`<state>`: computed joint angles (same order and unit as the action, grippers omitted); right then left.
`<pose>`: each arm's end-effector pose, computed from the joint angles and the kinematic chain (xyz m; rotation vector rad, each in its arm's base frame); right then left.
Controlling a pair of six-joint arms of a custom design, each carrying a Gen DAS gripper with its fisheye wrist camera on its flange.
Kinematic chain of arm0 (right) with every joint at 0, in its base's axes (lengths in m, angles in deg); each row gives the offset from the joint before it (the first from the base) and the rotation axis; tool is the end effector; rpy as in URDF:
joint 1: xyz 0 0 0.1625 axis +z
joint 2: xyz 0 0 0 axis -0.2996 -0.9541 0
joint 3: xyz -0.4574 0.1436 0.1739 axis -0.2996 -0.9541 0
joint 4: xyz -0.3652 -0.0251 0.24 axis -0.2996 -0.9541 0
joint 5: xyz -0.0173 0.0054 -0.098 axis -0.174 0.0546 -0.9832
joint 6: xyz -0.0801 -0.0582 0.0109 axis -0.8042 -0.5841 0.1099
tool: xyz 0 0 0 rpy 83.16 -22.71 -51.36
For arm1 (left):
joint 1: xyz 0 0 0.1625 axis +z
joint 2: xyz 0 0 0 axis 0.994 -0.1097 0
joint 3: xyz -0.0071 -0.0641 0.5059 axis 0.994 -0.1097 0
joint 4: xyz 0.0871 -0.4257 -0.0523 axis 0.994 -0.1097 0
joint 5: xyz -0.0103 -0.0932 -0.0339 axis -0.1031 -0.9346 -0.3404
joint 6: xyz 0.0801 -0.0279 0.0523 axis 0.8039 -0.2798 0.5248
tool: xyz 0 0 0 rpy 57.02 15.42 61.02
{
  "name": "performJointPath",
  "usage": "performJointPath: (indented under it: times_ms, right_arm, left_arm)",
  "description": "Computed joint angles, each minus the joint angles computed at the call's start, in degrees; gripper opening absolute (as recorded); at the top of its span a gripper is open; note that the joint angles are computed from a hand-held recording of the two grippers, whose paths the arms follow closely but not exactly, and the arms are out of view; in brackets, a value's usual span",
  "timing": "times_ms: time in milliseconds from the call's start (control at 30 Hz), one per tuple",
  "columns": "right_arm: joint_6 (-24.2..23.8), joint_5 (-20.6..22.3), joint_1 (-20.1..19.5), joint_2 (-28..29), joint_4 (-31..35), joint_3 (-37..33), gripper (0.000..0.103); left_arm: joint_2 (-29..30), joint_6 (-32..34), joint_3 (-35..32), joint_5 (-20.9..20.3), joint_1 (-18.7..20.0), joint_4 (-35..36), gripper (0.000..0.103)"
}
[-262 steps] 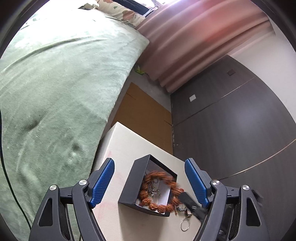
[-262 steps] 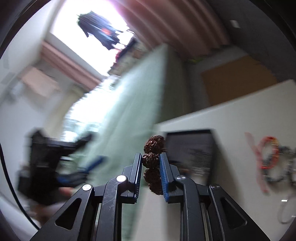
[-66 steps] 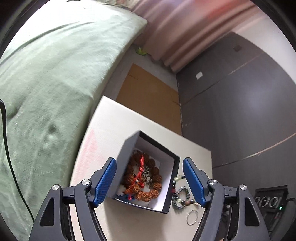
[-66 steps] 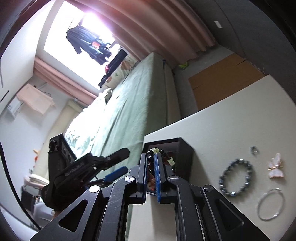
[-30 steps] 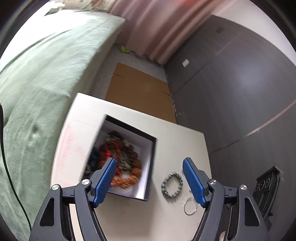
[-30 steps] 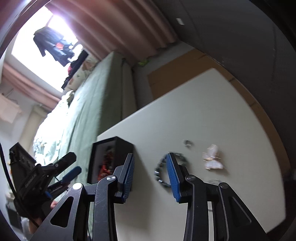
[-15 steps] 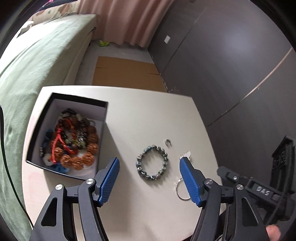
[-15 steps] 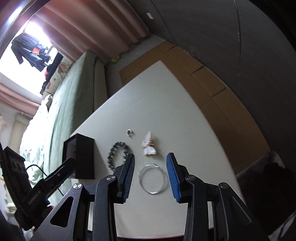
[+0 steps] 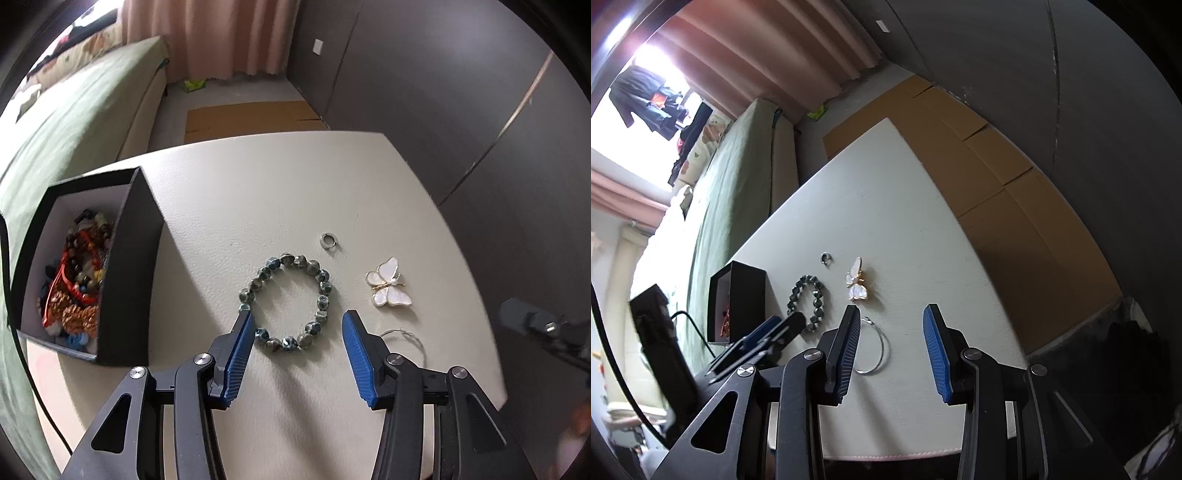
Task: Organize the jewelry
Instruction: 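Close the left tool on the grey bead bracelet while the right tool grips the silver bangle, then carry both bracelets into the black box and open both tools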
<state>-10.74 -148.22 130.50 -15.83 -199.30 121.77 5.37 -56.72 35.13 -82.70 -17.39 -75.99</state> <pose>0.3521 -0.5783 0.0006 -0.0018 -2.8435 0.5184 -0.0220 -0.5453 0.3064 0.1998 2.4568 -0.5804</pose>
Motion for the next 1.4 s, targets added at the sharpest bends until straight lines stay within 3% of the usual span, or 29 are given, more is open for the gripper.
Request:
performJointPath:
  times_ms: [167,233,333,433,467,500,733,1000,1233,1400]
  right_arm:
    - [-0.2,-0.3,-0.1,-0.2,0.1,0.0,0.037]
    - [-0.3,-0.1,-0.3,-0.2,0.4,-0.2,0.037]
    - [-0.3,-0.3,-0.4,0.1,1.5,-0.7,0.037]
    - [-0.5,-0.6,-0.3,0.8,3.4,-1.8,0.037]
    - [-0.6,-0.6,-0.3,1.1,3.9,-2.1,0.037]
    - [-0.7,-0.6,-0.1,1.3,4.2,-2.4,0.037]
    - [-2.3,-1.2,0.4,3.1,6.3,-4.3,0.037]
    - [-5.7,-3.5,1.5,6.0,10.5,-7.7,0.036]
    - [-8.1,-7.9,2.7,8.3,14.1,-10.4,0.025]
    - [-13.2,-12.5,4.6,10.0,15.0,-11.6,0.005]
  left_arm:
    - [2.7,3.9,0.7,3.7,-0.8,-3.6,0.051]
    - [3.4,4.1,0.5,3.5,-0.5,-3.2,0.043]
    - [4.6,6.1,1.4,5.9,-1.1,-5.8,0.042]
    - [4.5,6.8,1.5,5.6,-0.9,-6.8,0.026]
    - [4.2,6.6,1.4,5.4,-0.7,-6.6,0.011]
    - [3.9,6.2,1.2,5.0,-0.5,-5.9,0.009]
    - [-0.6,3.2,-0.2,-2.4,1.3,-2.7,0.009]
    - [-4.7,1.9,-1.0,-5.7,1.6,-3.1,0.009]
    - [-7.9,1.1,-1.1,-6.5,1.4,-3.1,0.009]
    - [-10.9,0.3,-1.1,-7.2,1.1,-4.0,0.009]
